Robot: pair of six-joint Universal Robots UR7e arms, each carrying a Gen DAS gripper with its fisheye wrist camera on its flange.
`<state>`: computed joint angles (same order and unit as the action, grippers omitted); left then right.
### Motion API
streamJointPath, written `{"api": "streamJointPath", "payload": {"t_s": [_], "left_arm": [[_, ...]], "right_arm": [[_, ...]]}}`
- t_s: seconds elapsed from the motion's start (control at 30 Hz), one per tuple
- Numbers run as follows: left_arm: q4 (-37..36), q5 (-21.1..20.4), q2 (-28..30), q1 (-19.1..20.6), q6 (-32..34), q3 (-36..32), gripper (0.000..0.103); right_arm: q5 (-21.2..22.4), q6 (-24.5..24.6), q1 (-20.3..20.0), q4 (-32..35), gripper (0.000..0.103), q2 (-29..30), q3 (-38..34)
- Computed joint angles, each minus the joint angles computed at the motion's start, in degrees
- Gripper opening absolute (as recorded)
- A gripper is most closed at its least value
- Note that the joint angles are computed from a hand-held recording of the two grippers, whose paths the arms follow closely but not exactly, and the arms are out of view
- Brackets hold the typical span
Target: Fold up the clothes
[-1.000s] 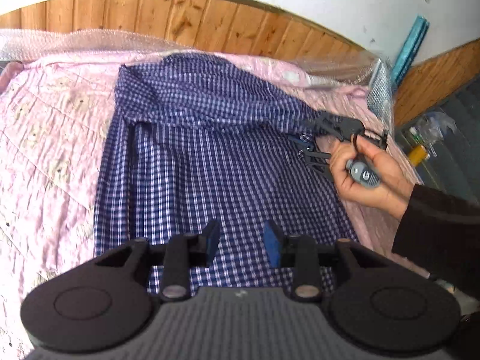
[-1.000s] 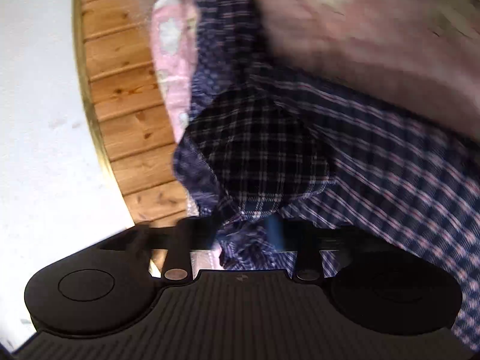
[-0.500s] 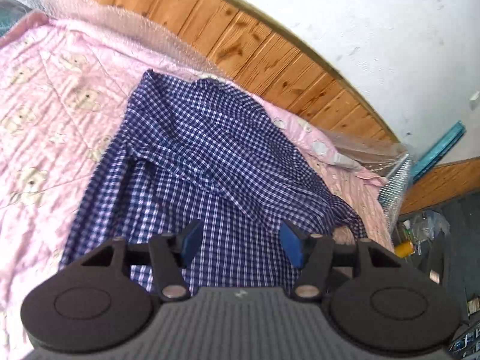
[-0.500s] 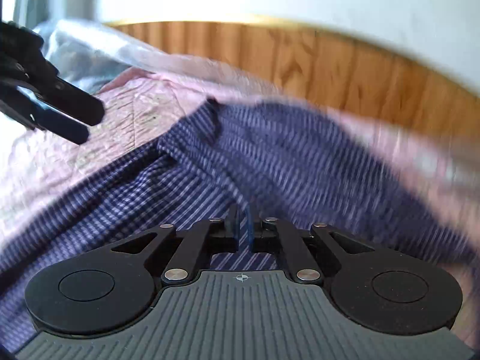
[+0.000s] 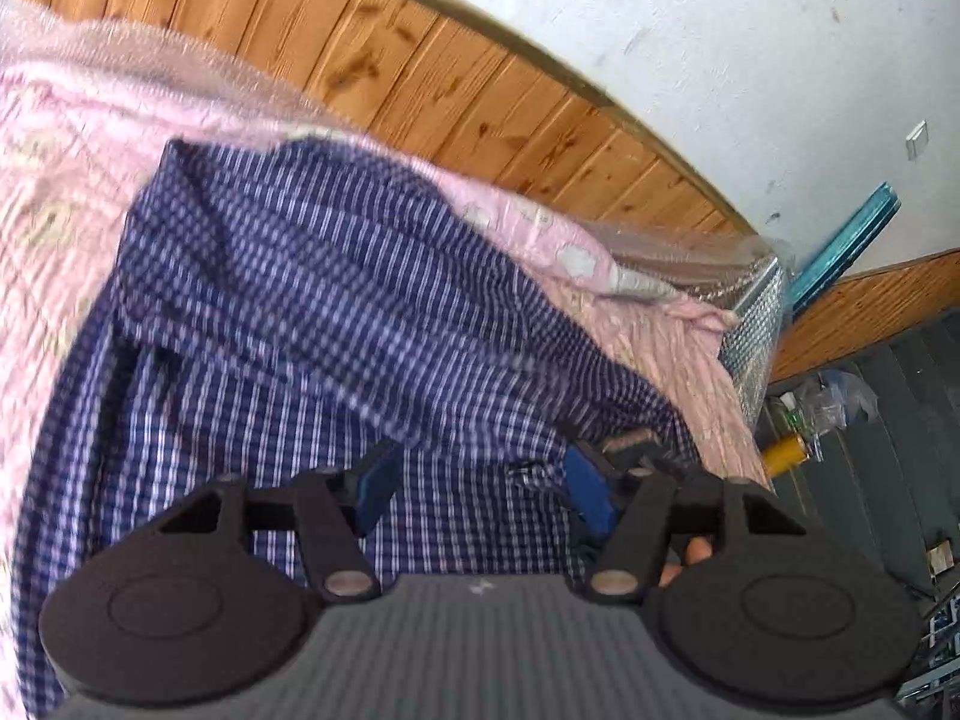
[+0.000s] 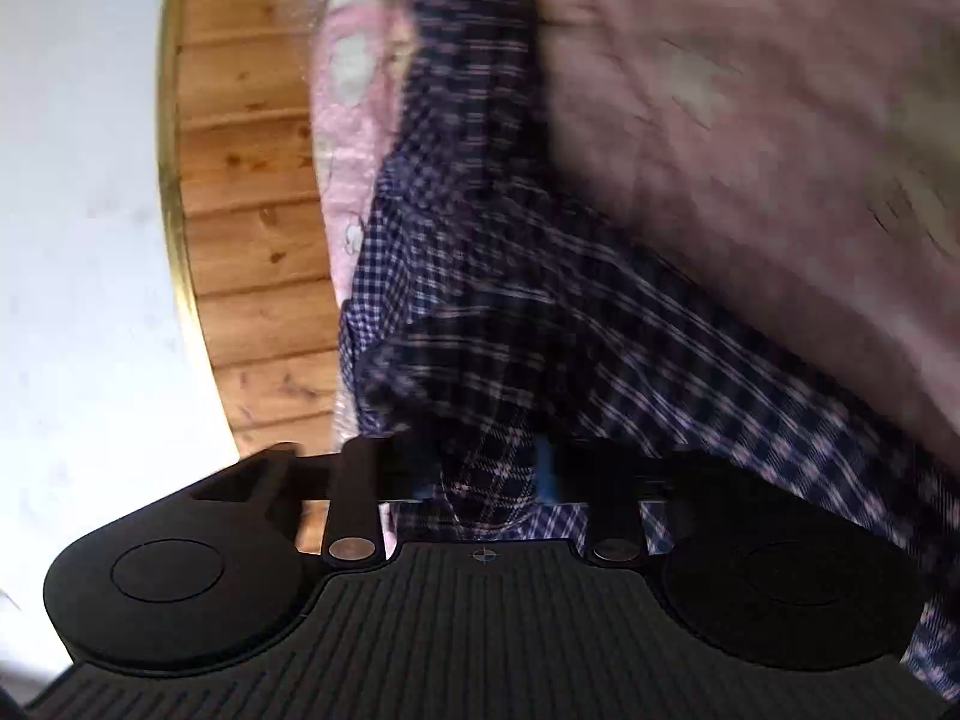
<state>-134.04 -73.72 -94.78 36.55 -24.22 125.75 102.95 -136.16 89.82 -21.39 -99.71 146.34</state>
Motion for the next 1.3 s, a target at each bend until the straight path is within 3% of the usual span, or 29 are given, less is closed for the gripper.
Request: {"api": "streamJointPath", "payload": {"t_s": [0.13,0.2,0.23,0.27,0.3,0.33,0.47,0.53,0.6,0.77,0.9,1.03,1.07,1.1,1.13,1.17,1.3], "left_arm": [[-1.07,1.8,1.33,0.86,0.5,-1.54,0.065],[-1.0,2.52,1.54,1.49,-0.5,-1.74,0.067],[-0.71,2.17,1.29,2.12,-1.53,-1.37,0.067],[-0.43,1.67,1.0,2.82,-2.55,-0.94,0.068],[0.19,1.29,0.71,3.51,-3.75,-0.43,0.068],[0.87,0.77,0.33,4.29,-5.46,0.2,0.068],[2.52,0.06,-1.53,6.43,-13.49,3.13,0.068],[1.58,-0.14,-2.86,6.78,-16.63,4.79,0.068],[0.08,-1.23,-3.26,7.38,-18.76,5.87,0.069],[-3.58,-3.75,-1.48,8.59,-20.42,6.37,0.071],[-3.65,-4.36,-0.82,8.86,-20.63,6.31,0.075],[-2.3,-7.11,0.38,9.96,-21.99,6.94,0.072],[-2.72,-8.32,0.92,10.21,-21.69,7.28,0.063],[-2.4,-9.23,1.5,10.47,-20.79,7.19,0.035],[-1.91,-10.05,2.09,10.71,-19.79,7.01,0.018],[-0.72,-10.08,2.36,10.64,-18.96,6.38,0.009],[5.73,-8.81,-3.78,8.54,-11.51,3.06,0.007]], "right_arm": [[22.79,-23.7,22.63,6.9,0.019,12.42,-13.23],[26.22,-35.13,28.34,7.39,0.023,19.02,-16.0],[27.47,-40.03,30.86,8.68,0.031,22.26,-17.81],[28.63,-44.84,33.24,10.41,0.047,25.49,-19.89],[30.27,-48.02,35.93,13.44,0.048,29.04,-22.68],[30.6,-48.79,36.34,14.67,0.048,30.67,-23.08],[29.97,-41.96,35.27,19.47,0.052,32.69,-22.52],[29.32,-42.1,34.53,20.13,0.052,31.31,-20.78],[29.06,-45.17,35.41,19.97,0.052,30.29,-19.96],[24.08,-61.8,38.4,22.53,0.051,31.56,-22.89],[20.31,-63.8,38.0,28.81,0.051,32.46,-24.28],[18.25,-59.16,35.0,28.61,0.051,29.78,-22.41],[17.72,-57.64,34.21,28.41,0.051,28.72,-21.82],[17.18,-56.12,33.4,28.25,0.051,27.67,-21.24],[16.64,-55.01,32.34,28.11,0.051,26.41,-20.72],[16.36,-53.54,31.8,27.96,0.052,24.93,-19.71],[14.84,-51.5,28.29,29.45,0.052,18.18,-18.4]]}}
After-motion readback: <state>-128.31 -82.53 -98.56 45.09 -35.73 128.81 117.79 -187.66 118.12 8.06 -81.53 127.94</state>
